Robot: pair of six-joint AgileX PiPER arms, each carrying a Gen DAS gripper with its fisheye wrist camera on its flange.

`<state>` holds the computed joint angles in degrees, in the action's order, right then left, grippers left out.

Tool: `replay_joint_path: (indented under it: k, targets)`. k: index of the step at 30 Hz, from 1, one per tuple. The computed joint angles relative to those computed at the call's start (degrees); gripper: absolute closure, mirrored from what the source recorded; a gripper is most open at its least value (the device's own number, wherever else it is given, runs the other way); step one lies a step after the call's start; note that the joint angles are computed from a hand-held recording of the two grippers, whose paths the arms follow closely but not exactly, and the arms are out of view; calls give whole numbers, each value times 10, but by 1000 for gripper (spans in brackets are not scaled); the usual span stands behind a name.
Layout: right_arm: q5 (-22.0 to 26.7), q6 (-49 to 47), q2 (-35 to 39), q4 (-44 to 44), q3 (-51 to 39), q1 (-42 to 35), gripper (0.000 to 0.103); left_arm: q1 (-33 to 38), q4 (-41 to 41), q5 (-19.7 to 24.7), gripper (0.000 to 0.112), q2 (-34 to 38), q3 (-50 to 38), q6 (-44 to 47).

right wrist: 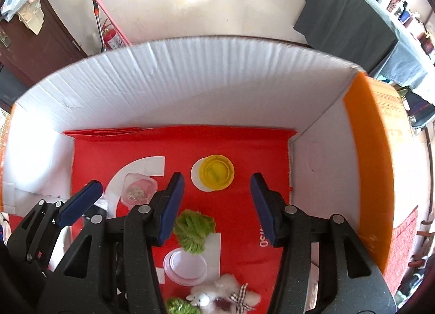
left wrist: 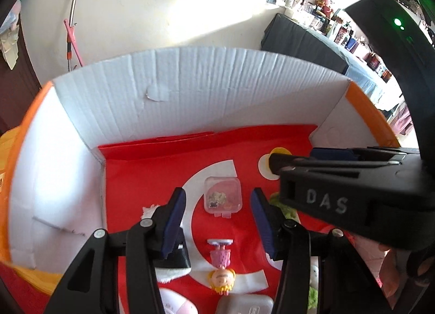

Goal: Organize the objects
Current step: 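Open both tools and lift them up out of the box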

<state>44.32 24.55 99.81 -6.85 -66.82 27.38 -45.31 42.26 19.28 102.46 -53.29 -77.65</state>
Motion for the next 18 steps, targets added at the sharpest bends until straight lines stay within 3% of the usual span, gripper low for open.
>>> replay_joint_path:
  k: [3, 6, 11, 13, 15, 18]
  targets:
    - [0, 7, -33, 7, 20, 8, 54, -5, 7, 8, 59, -25, 18, -12]
    - [-13, -14, -88, 20, 70, -8, 54, -42, 35, 51, 53, -46, 17, -66]
    - [-8, -36, -138, 49, 80, -13, 52, -71, 68, 89, 52, -84, 30, -124]
    - [6, -59, -189, 62, 104, -25, 49, -84, 89, 102, 45, -103, 44, -154]
    - [-2, -64, -192, 68, 99, -23, 47, -96, 107, 123, 41, -122, 54, -180]
    - [2, -96, -238, 98, 117, -31, 47, -122, 132, 157, 41, -138, 60, -221]
